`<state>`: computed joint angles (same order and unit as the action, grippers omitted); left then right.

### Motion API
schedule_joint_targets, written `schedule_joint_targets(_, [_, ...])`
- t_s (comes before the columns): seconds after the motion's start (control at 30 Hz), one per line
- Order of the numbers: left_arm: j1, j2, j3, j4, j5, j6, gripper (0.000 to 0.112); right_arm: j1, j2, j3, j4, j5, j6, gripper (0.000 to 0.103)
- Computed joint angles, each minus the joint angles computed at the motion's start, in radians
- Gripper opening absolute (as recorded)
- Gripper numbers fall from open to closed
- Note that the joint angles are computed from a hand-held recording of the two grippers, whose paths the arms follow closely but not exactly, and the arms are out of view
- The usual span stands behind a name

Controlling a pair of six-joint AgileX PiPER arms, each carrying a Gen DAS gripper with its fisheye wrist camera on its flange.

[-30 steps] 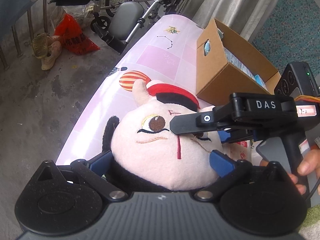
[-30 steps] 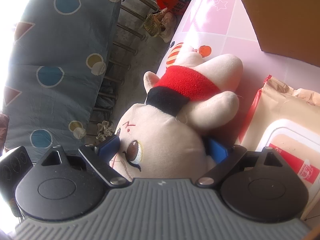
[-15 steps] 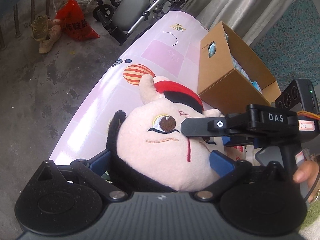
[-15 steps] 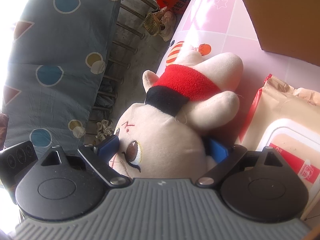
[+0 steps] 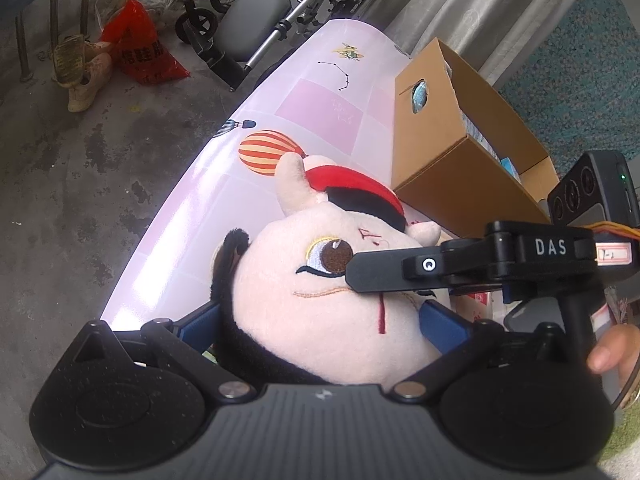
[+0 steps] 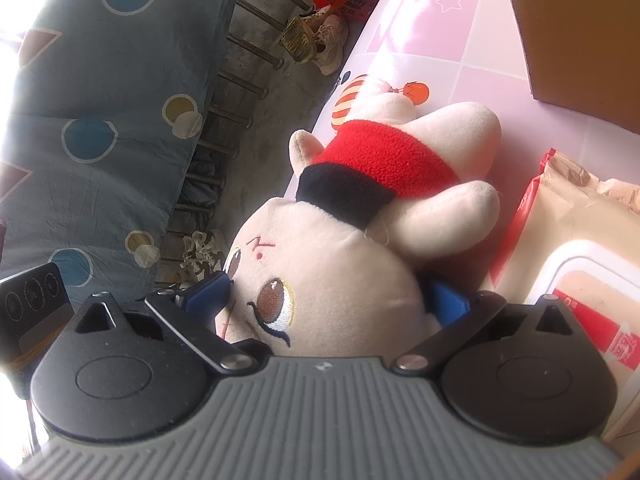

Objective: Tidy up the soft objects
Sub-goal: 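Lift the plush cat off the table with both tools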

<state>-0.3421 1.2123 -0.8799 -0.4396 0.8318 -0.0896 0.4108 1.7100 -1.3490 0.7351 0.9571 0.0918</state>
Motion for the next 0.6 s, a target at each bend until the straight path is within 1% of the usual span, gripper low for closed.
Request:
schedule_joint_targets(0.07, [-0.029,-0.011,0.0,0.038,-0.009,-0.043,0.103,0.004,-0.007,0.009,0.004,-0.011,0.007,0.102])
schedule_joint_targets(0.17, [-0.07,-0.028,-0.011,0.1,-0.003,-0.108,0.103,0.01,-0.015,0.003,-0.012,-0.009,0.031,0.099])
schedule_joint_targets(0.43, [-0.116,-0.108,-0.033,0.177,0.06,-0.215,0.103,0.035,-0.081,0.013,-0.033,-0.003,0.066,0.097])
schedule_joint_targets(0.6, [-0.188,-0.168,-0.05,0.267,0.101,-0.315,0.103,0.043,-0.155,0.065,-0.01,-0.014,0.074,0.096])
